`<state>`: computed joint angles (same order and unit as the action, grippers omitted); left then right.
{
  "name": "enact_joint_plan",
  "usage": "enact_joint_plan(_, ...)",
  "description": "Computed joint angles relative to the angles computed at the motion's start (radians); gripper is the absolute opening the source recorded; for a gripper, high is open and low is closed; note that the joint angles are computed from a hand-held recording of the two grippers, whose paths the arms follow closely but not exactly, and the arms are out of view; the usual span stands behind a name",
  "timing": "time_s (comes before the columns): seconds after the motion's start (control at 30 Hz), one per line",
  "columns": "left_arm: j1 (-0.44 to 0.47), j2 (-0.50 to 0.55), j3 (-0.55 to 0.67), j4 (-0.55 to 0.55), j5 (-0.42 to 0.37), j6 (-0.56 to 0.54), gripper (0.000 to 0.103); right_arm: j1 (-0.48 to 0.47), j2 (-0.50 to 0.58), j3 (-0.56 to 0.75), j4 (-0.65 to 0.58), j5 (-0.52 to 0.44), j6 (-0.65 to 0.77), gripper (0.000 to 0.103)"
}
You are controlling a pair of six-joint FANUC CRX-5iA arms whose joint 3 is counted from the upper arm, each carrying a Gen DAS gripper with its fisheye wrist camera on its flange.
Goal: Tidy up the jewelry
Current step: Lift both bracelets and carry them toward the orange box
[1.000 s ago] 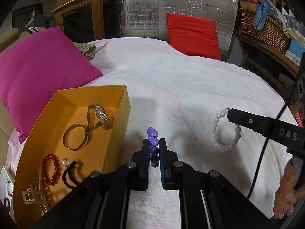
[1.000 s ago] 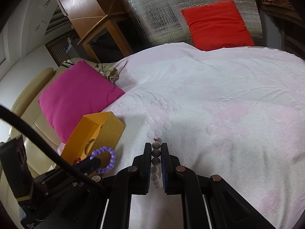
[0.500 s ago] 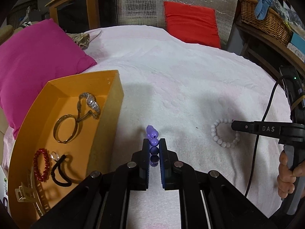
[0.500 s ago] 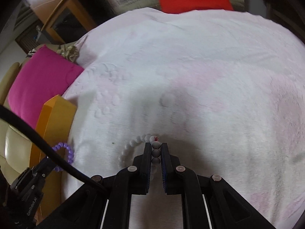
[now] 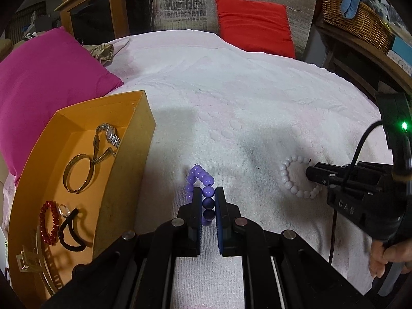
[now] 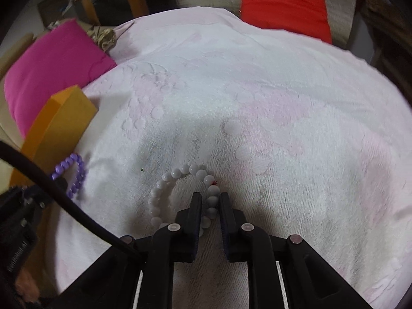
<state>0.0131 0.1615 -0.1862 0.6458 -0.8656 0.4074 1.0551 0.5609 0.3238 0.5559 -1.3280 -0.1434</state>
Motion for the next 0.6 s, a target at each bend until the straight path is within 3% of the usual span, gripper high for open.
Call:
enact_joint_plan(0.1, -0.002, -0.005, -0.004, 0.005, 0.015, -0.002, 0.01, 0.009, 0.021, 0.032, 0.014, -0.06, -0.002, 0.011)
enact_joint_plan(0.27, -0.007, -0.031, -0.035, 0.029, 0.055, -0.03, 0.01, 0.034, -0.019, -0.039, 0.127, -0.084, -0.113, 0.011)
enact_joint_plan(0.6, 0.003, -0.071, -0.079, 0.094, 0.095, -0.094, 0.01, 0.055, -0.056, -0.124, 0.365, -0.041, -0.245, 0.011)
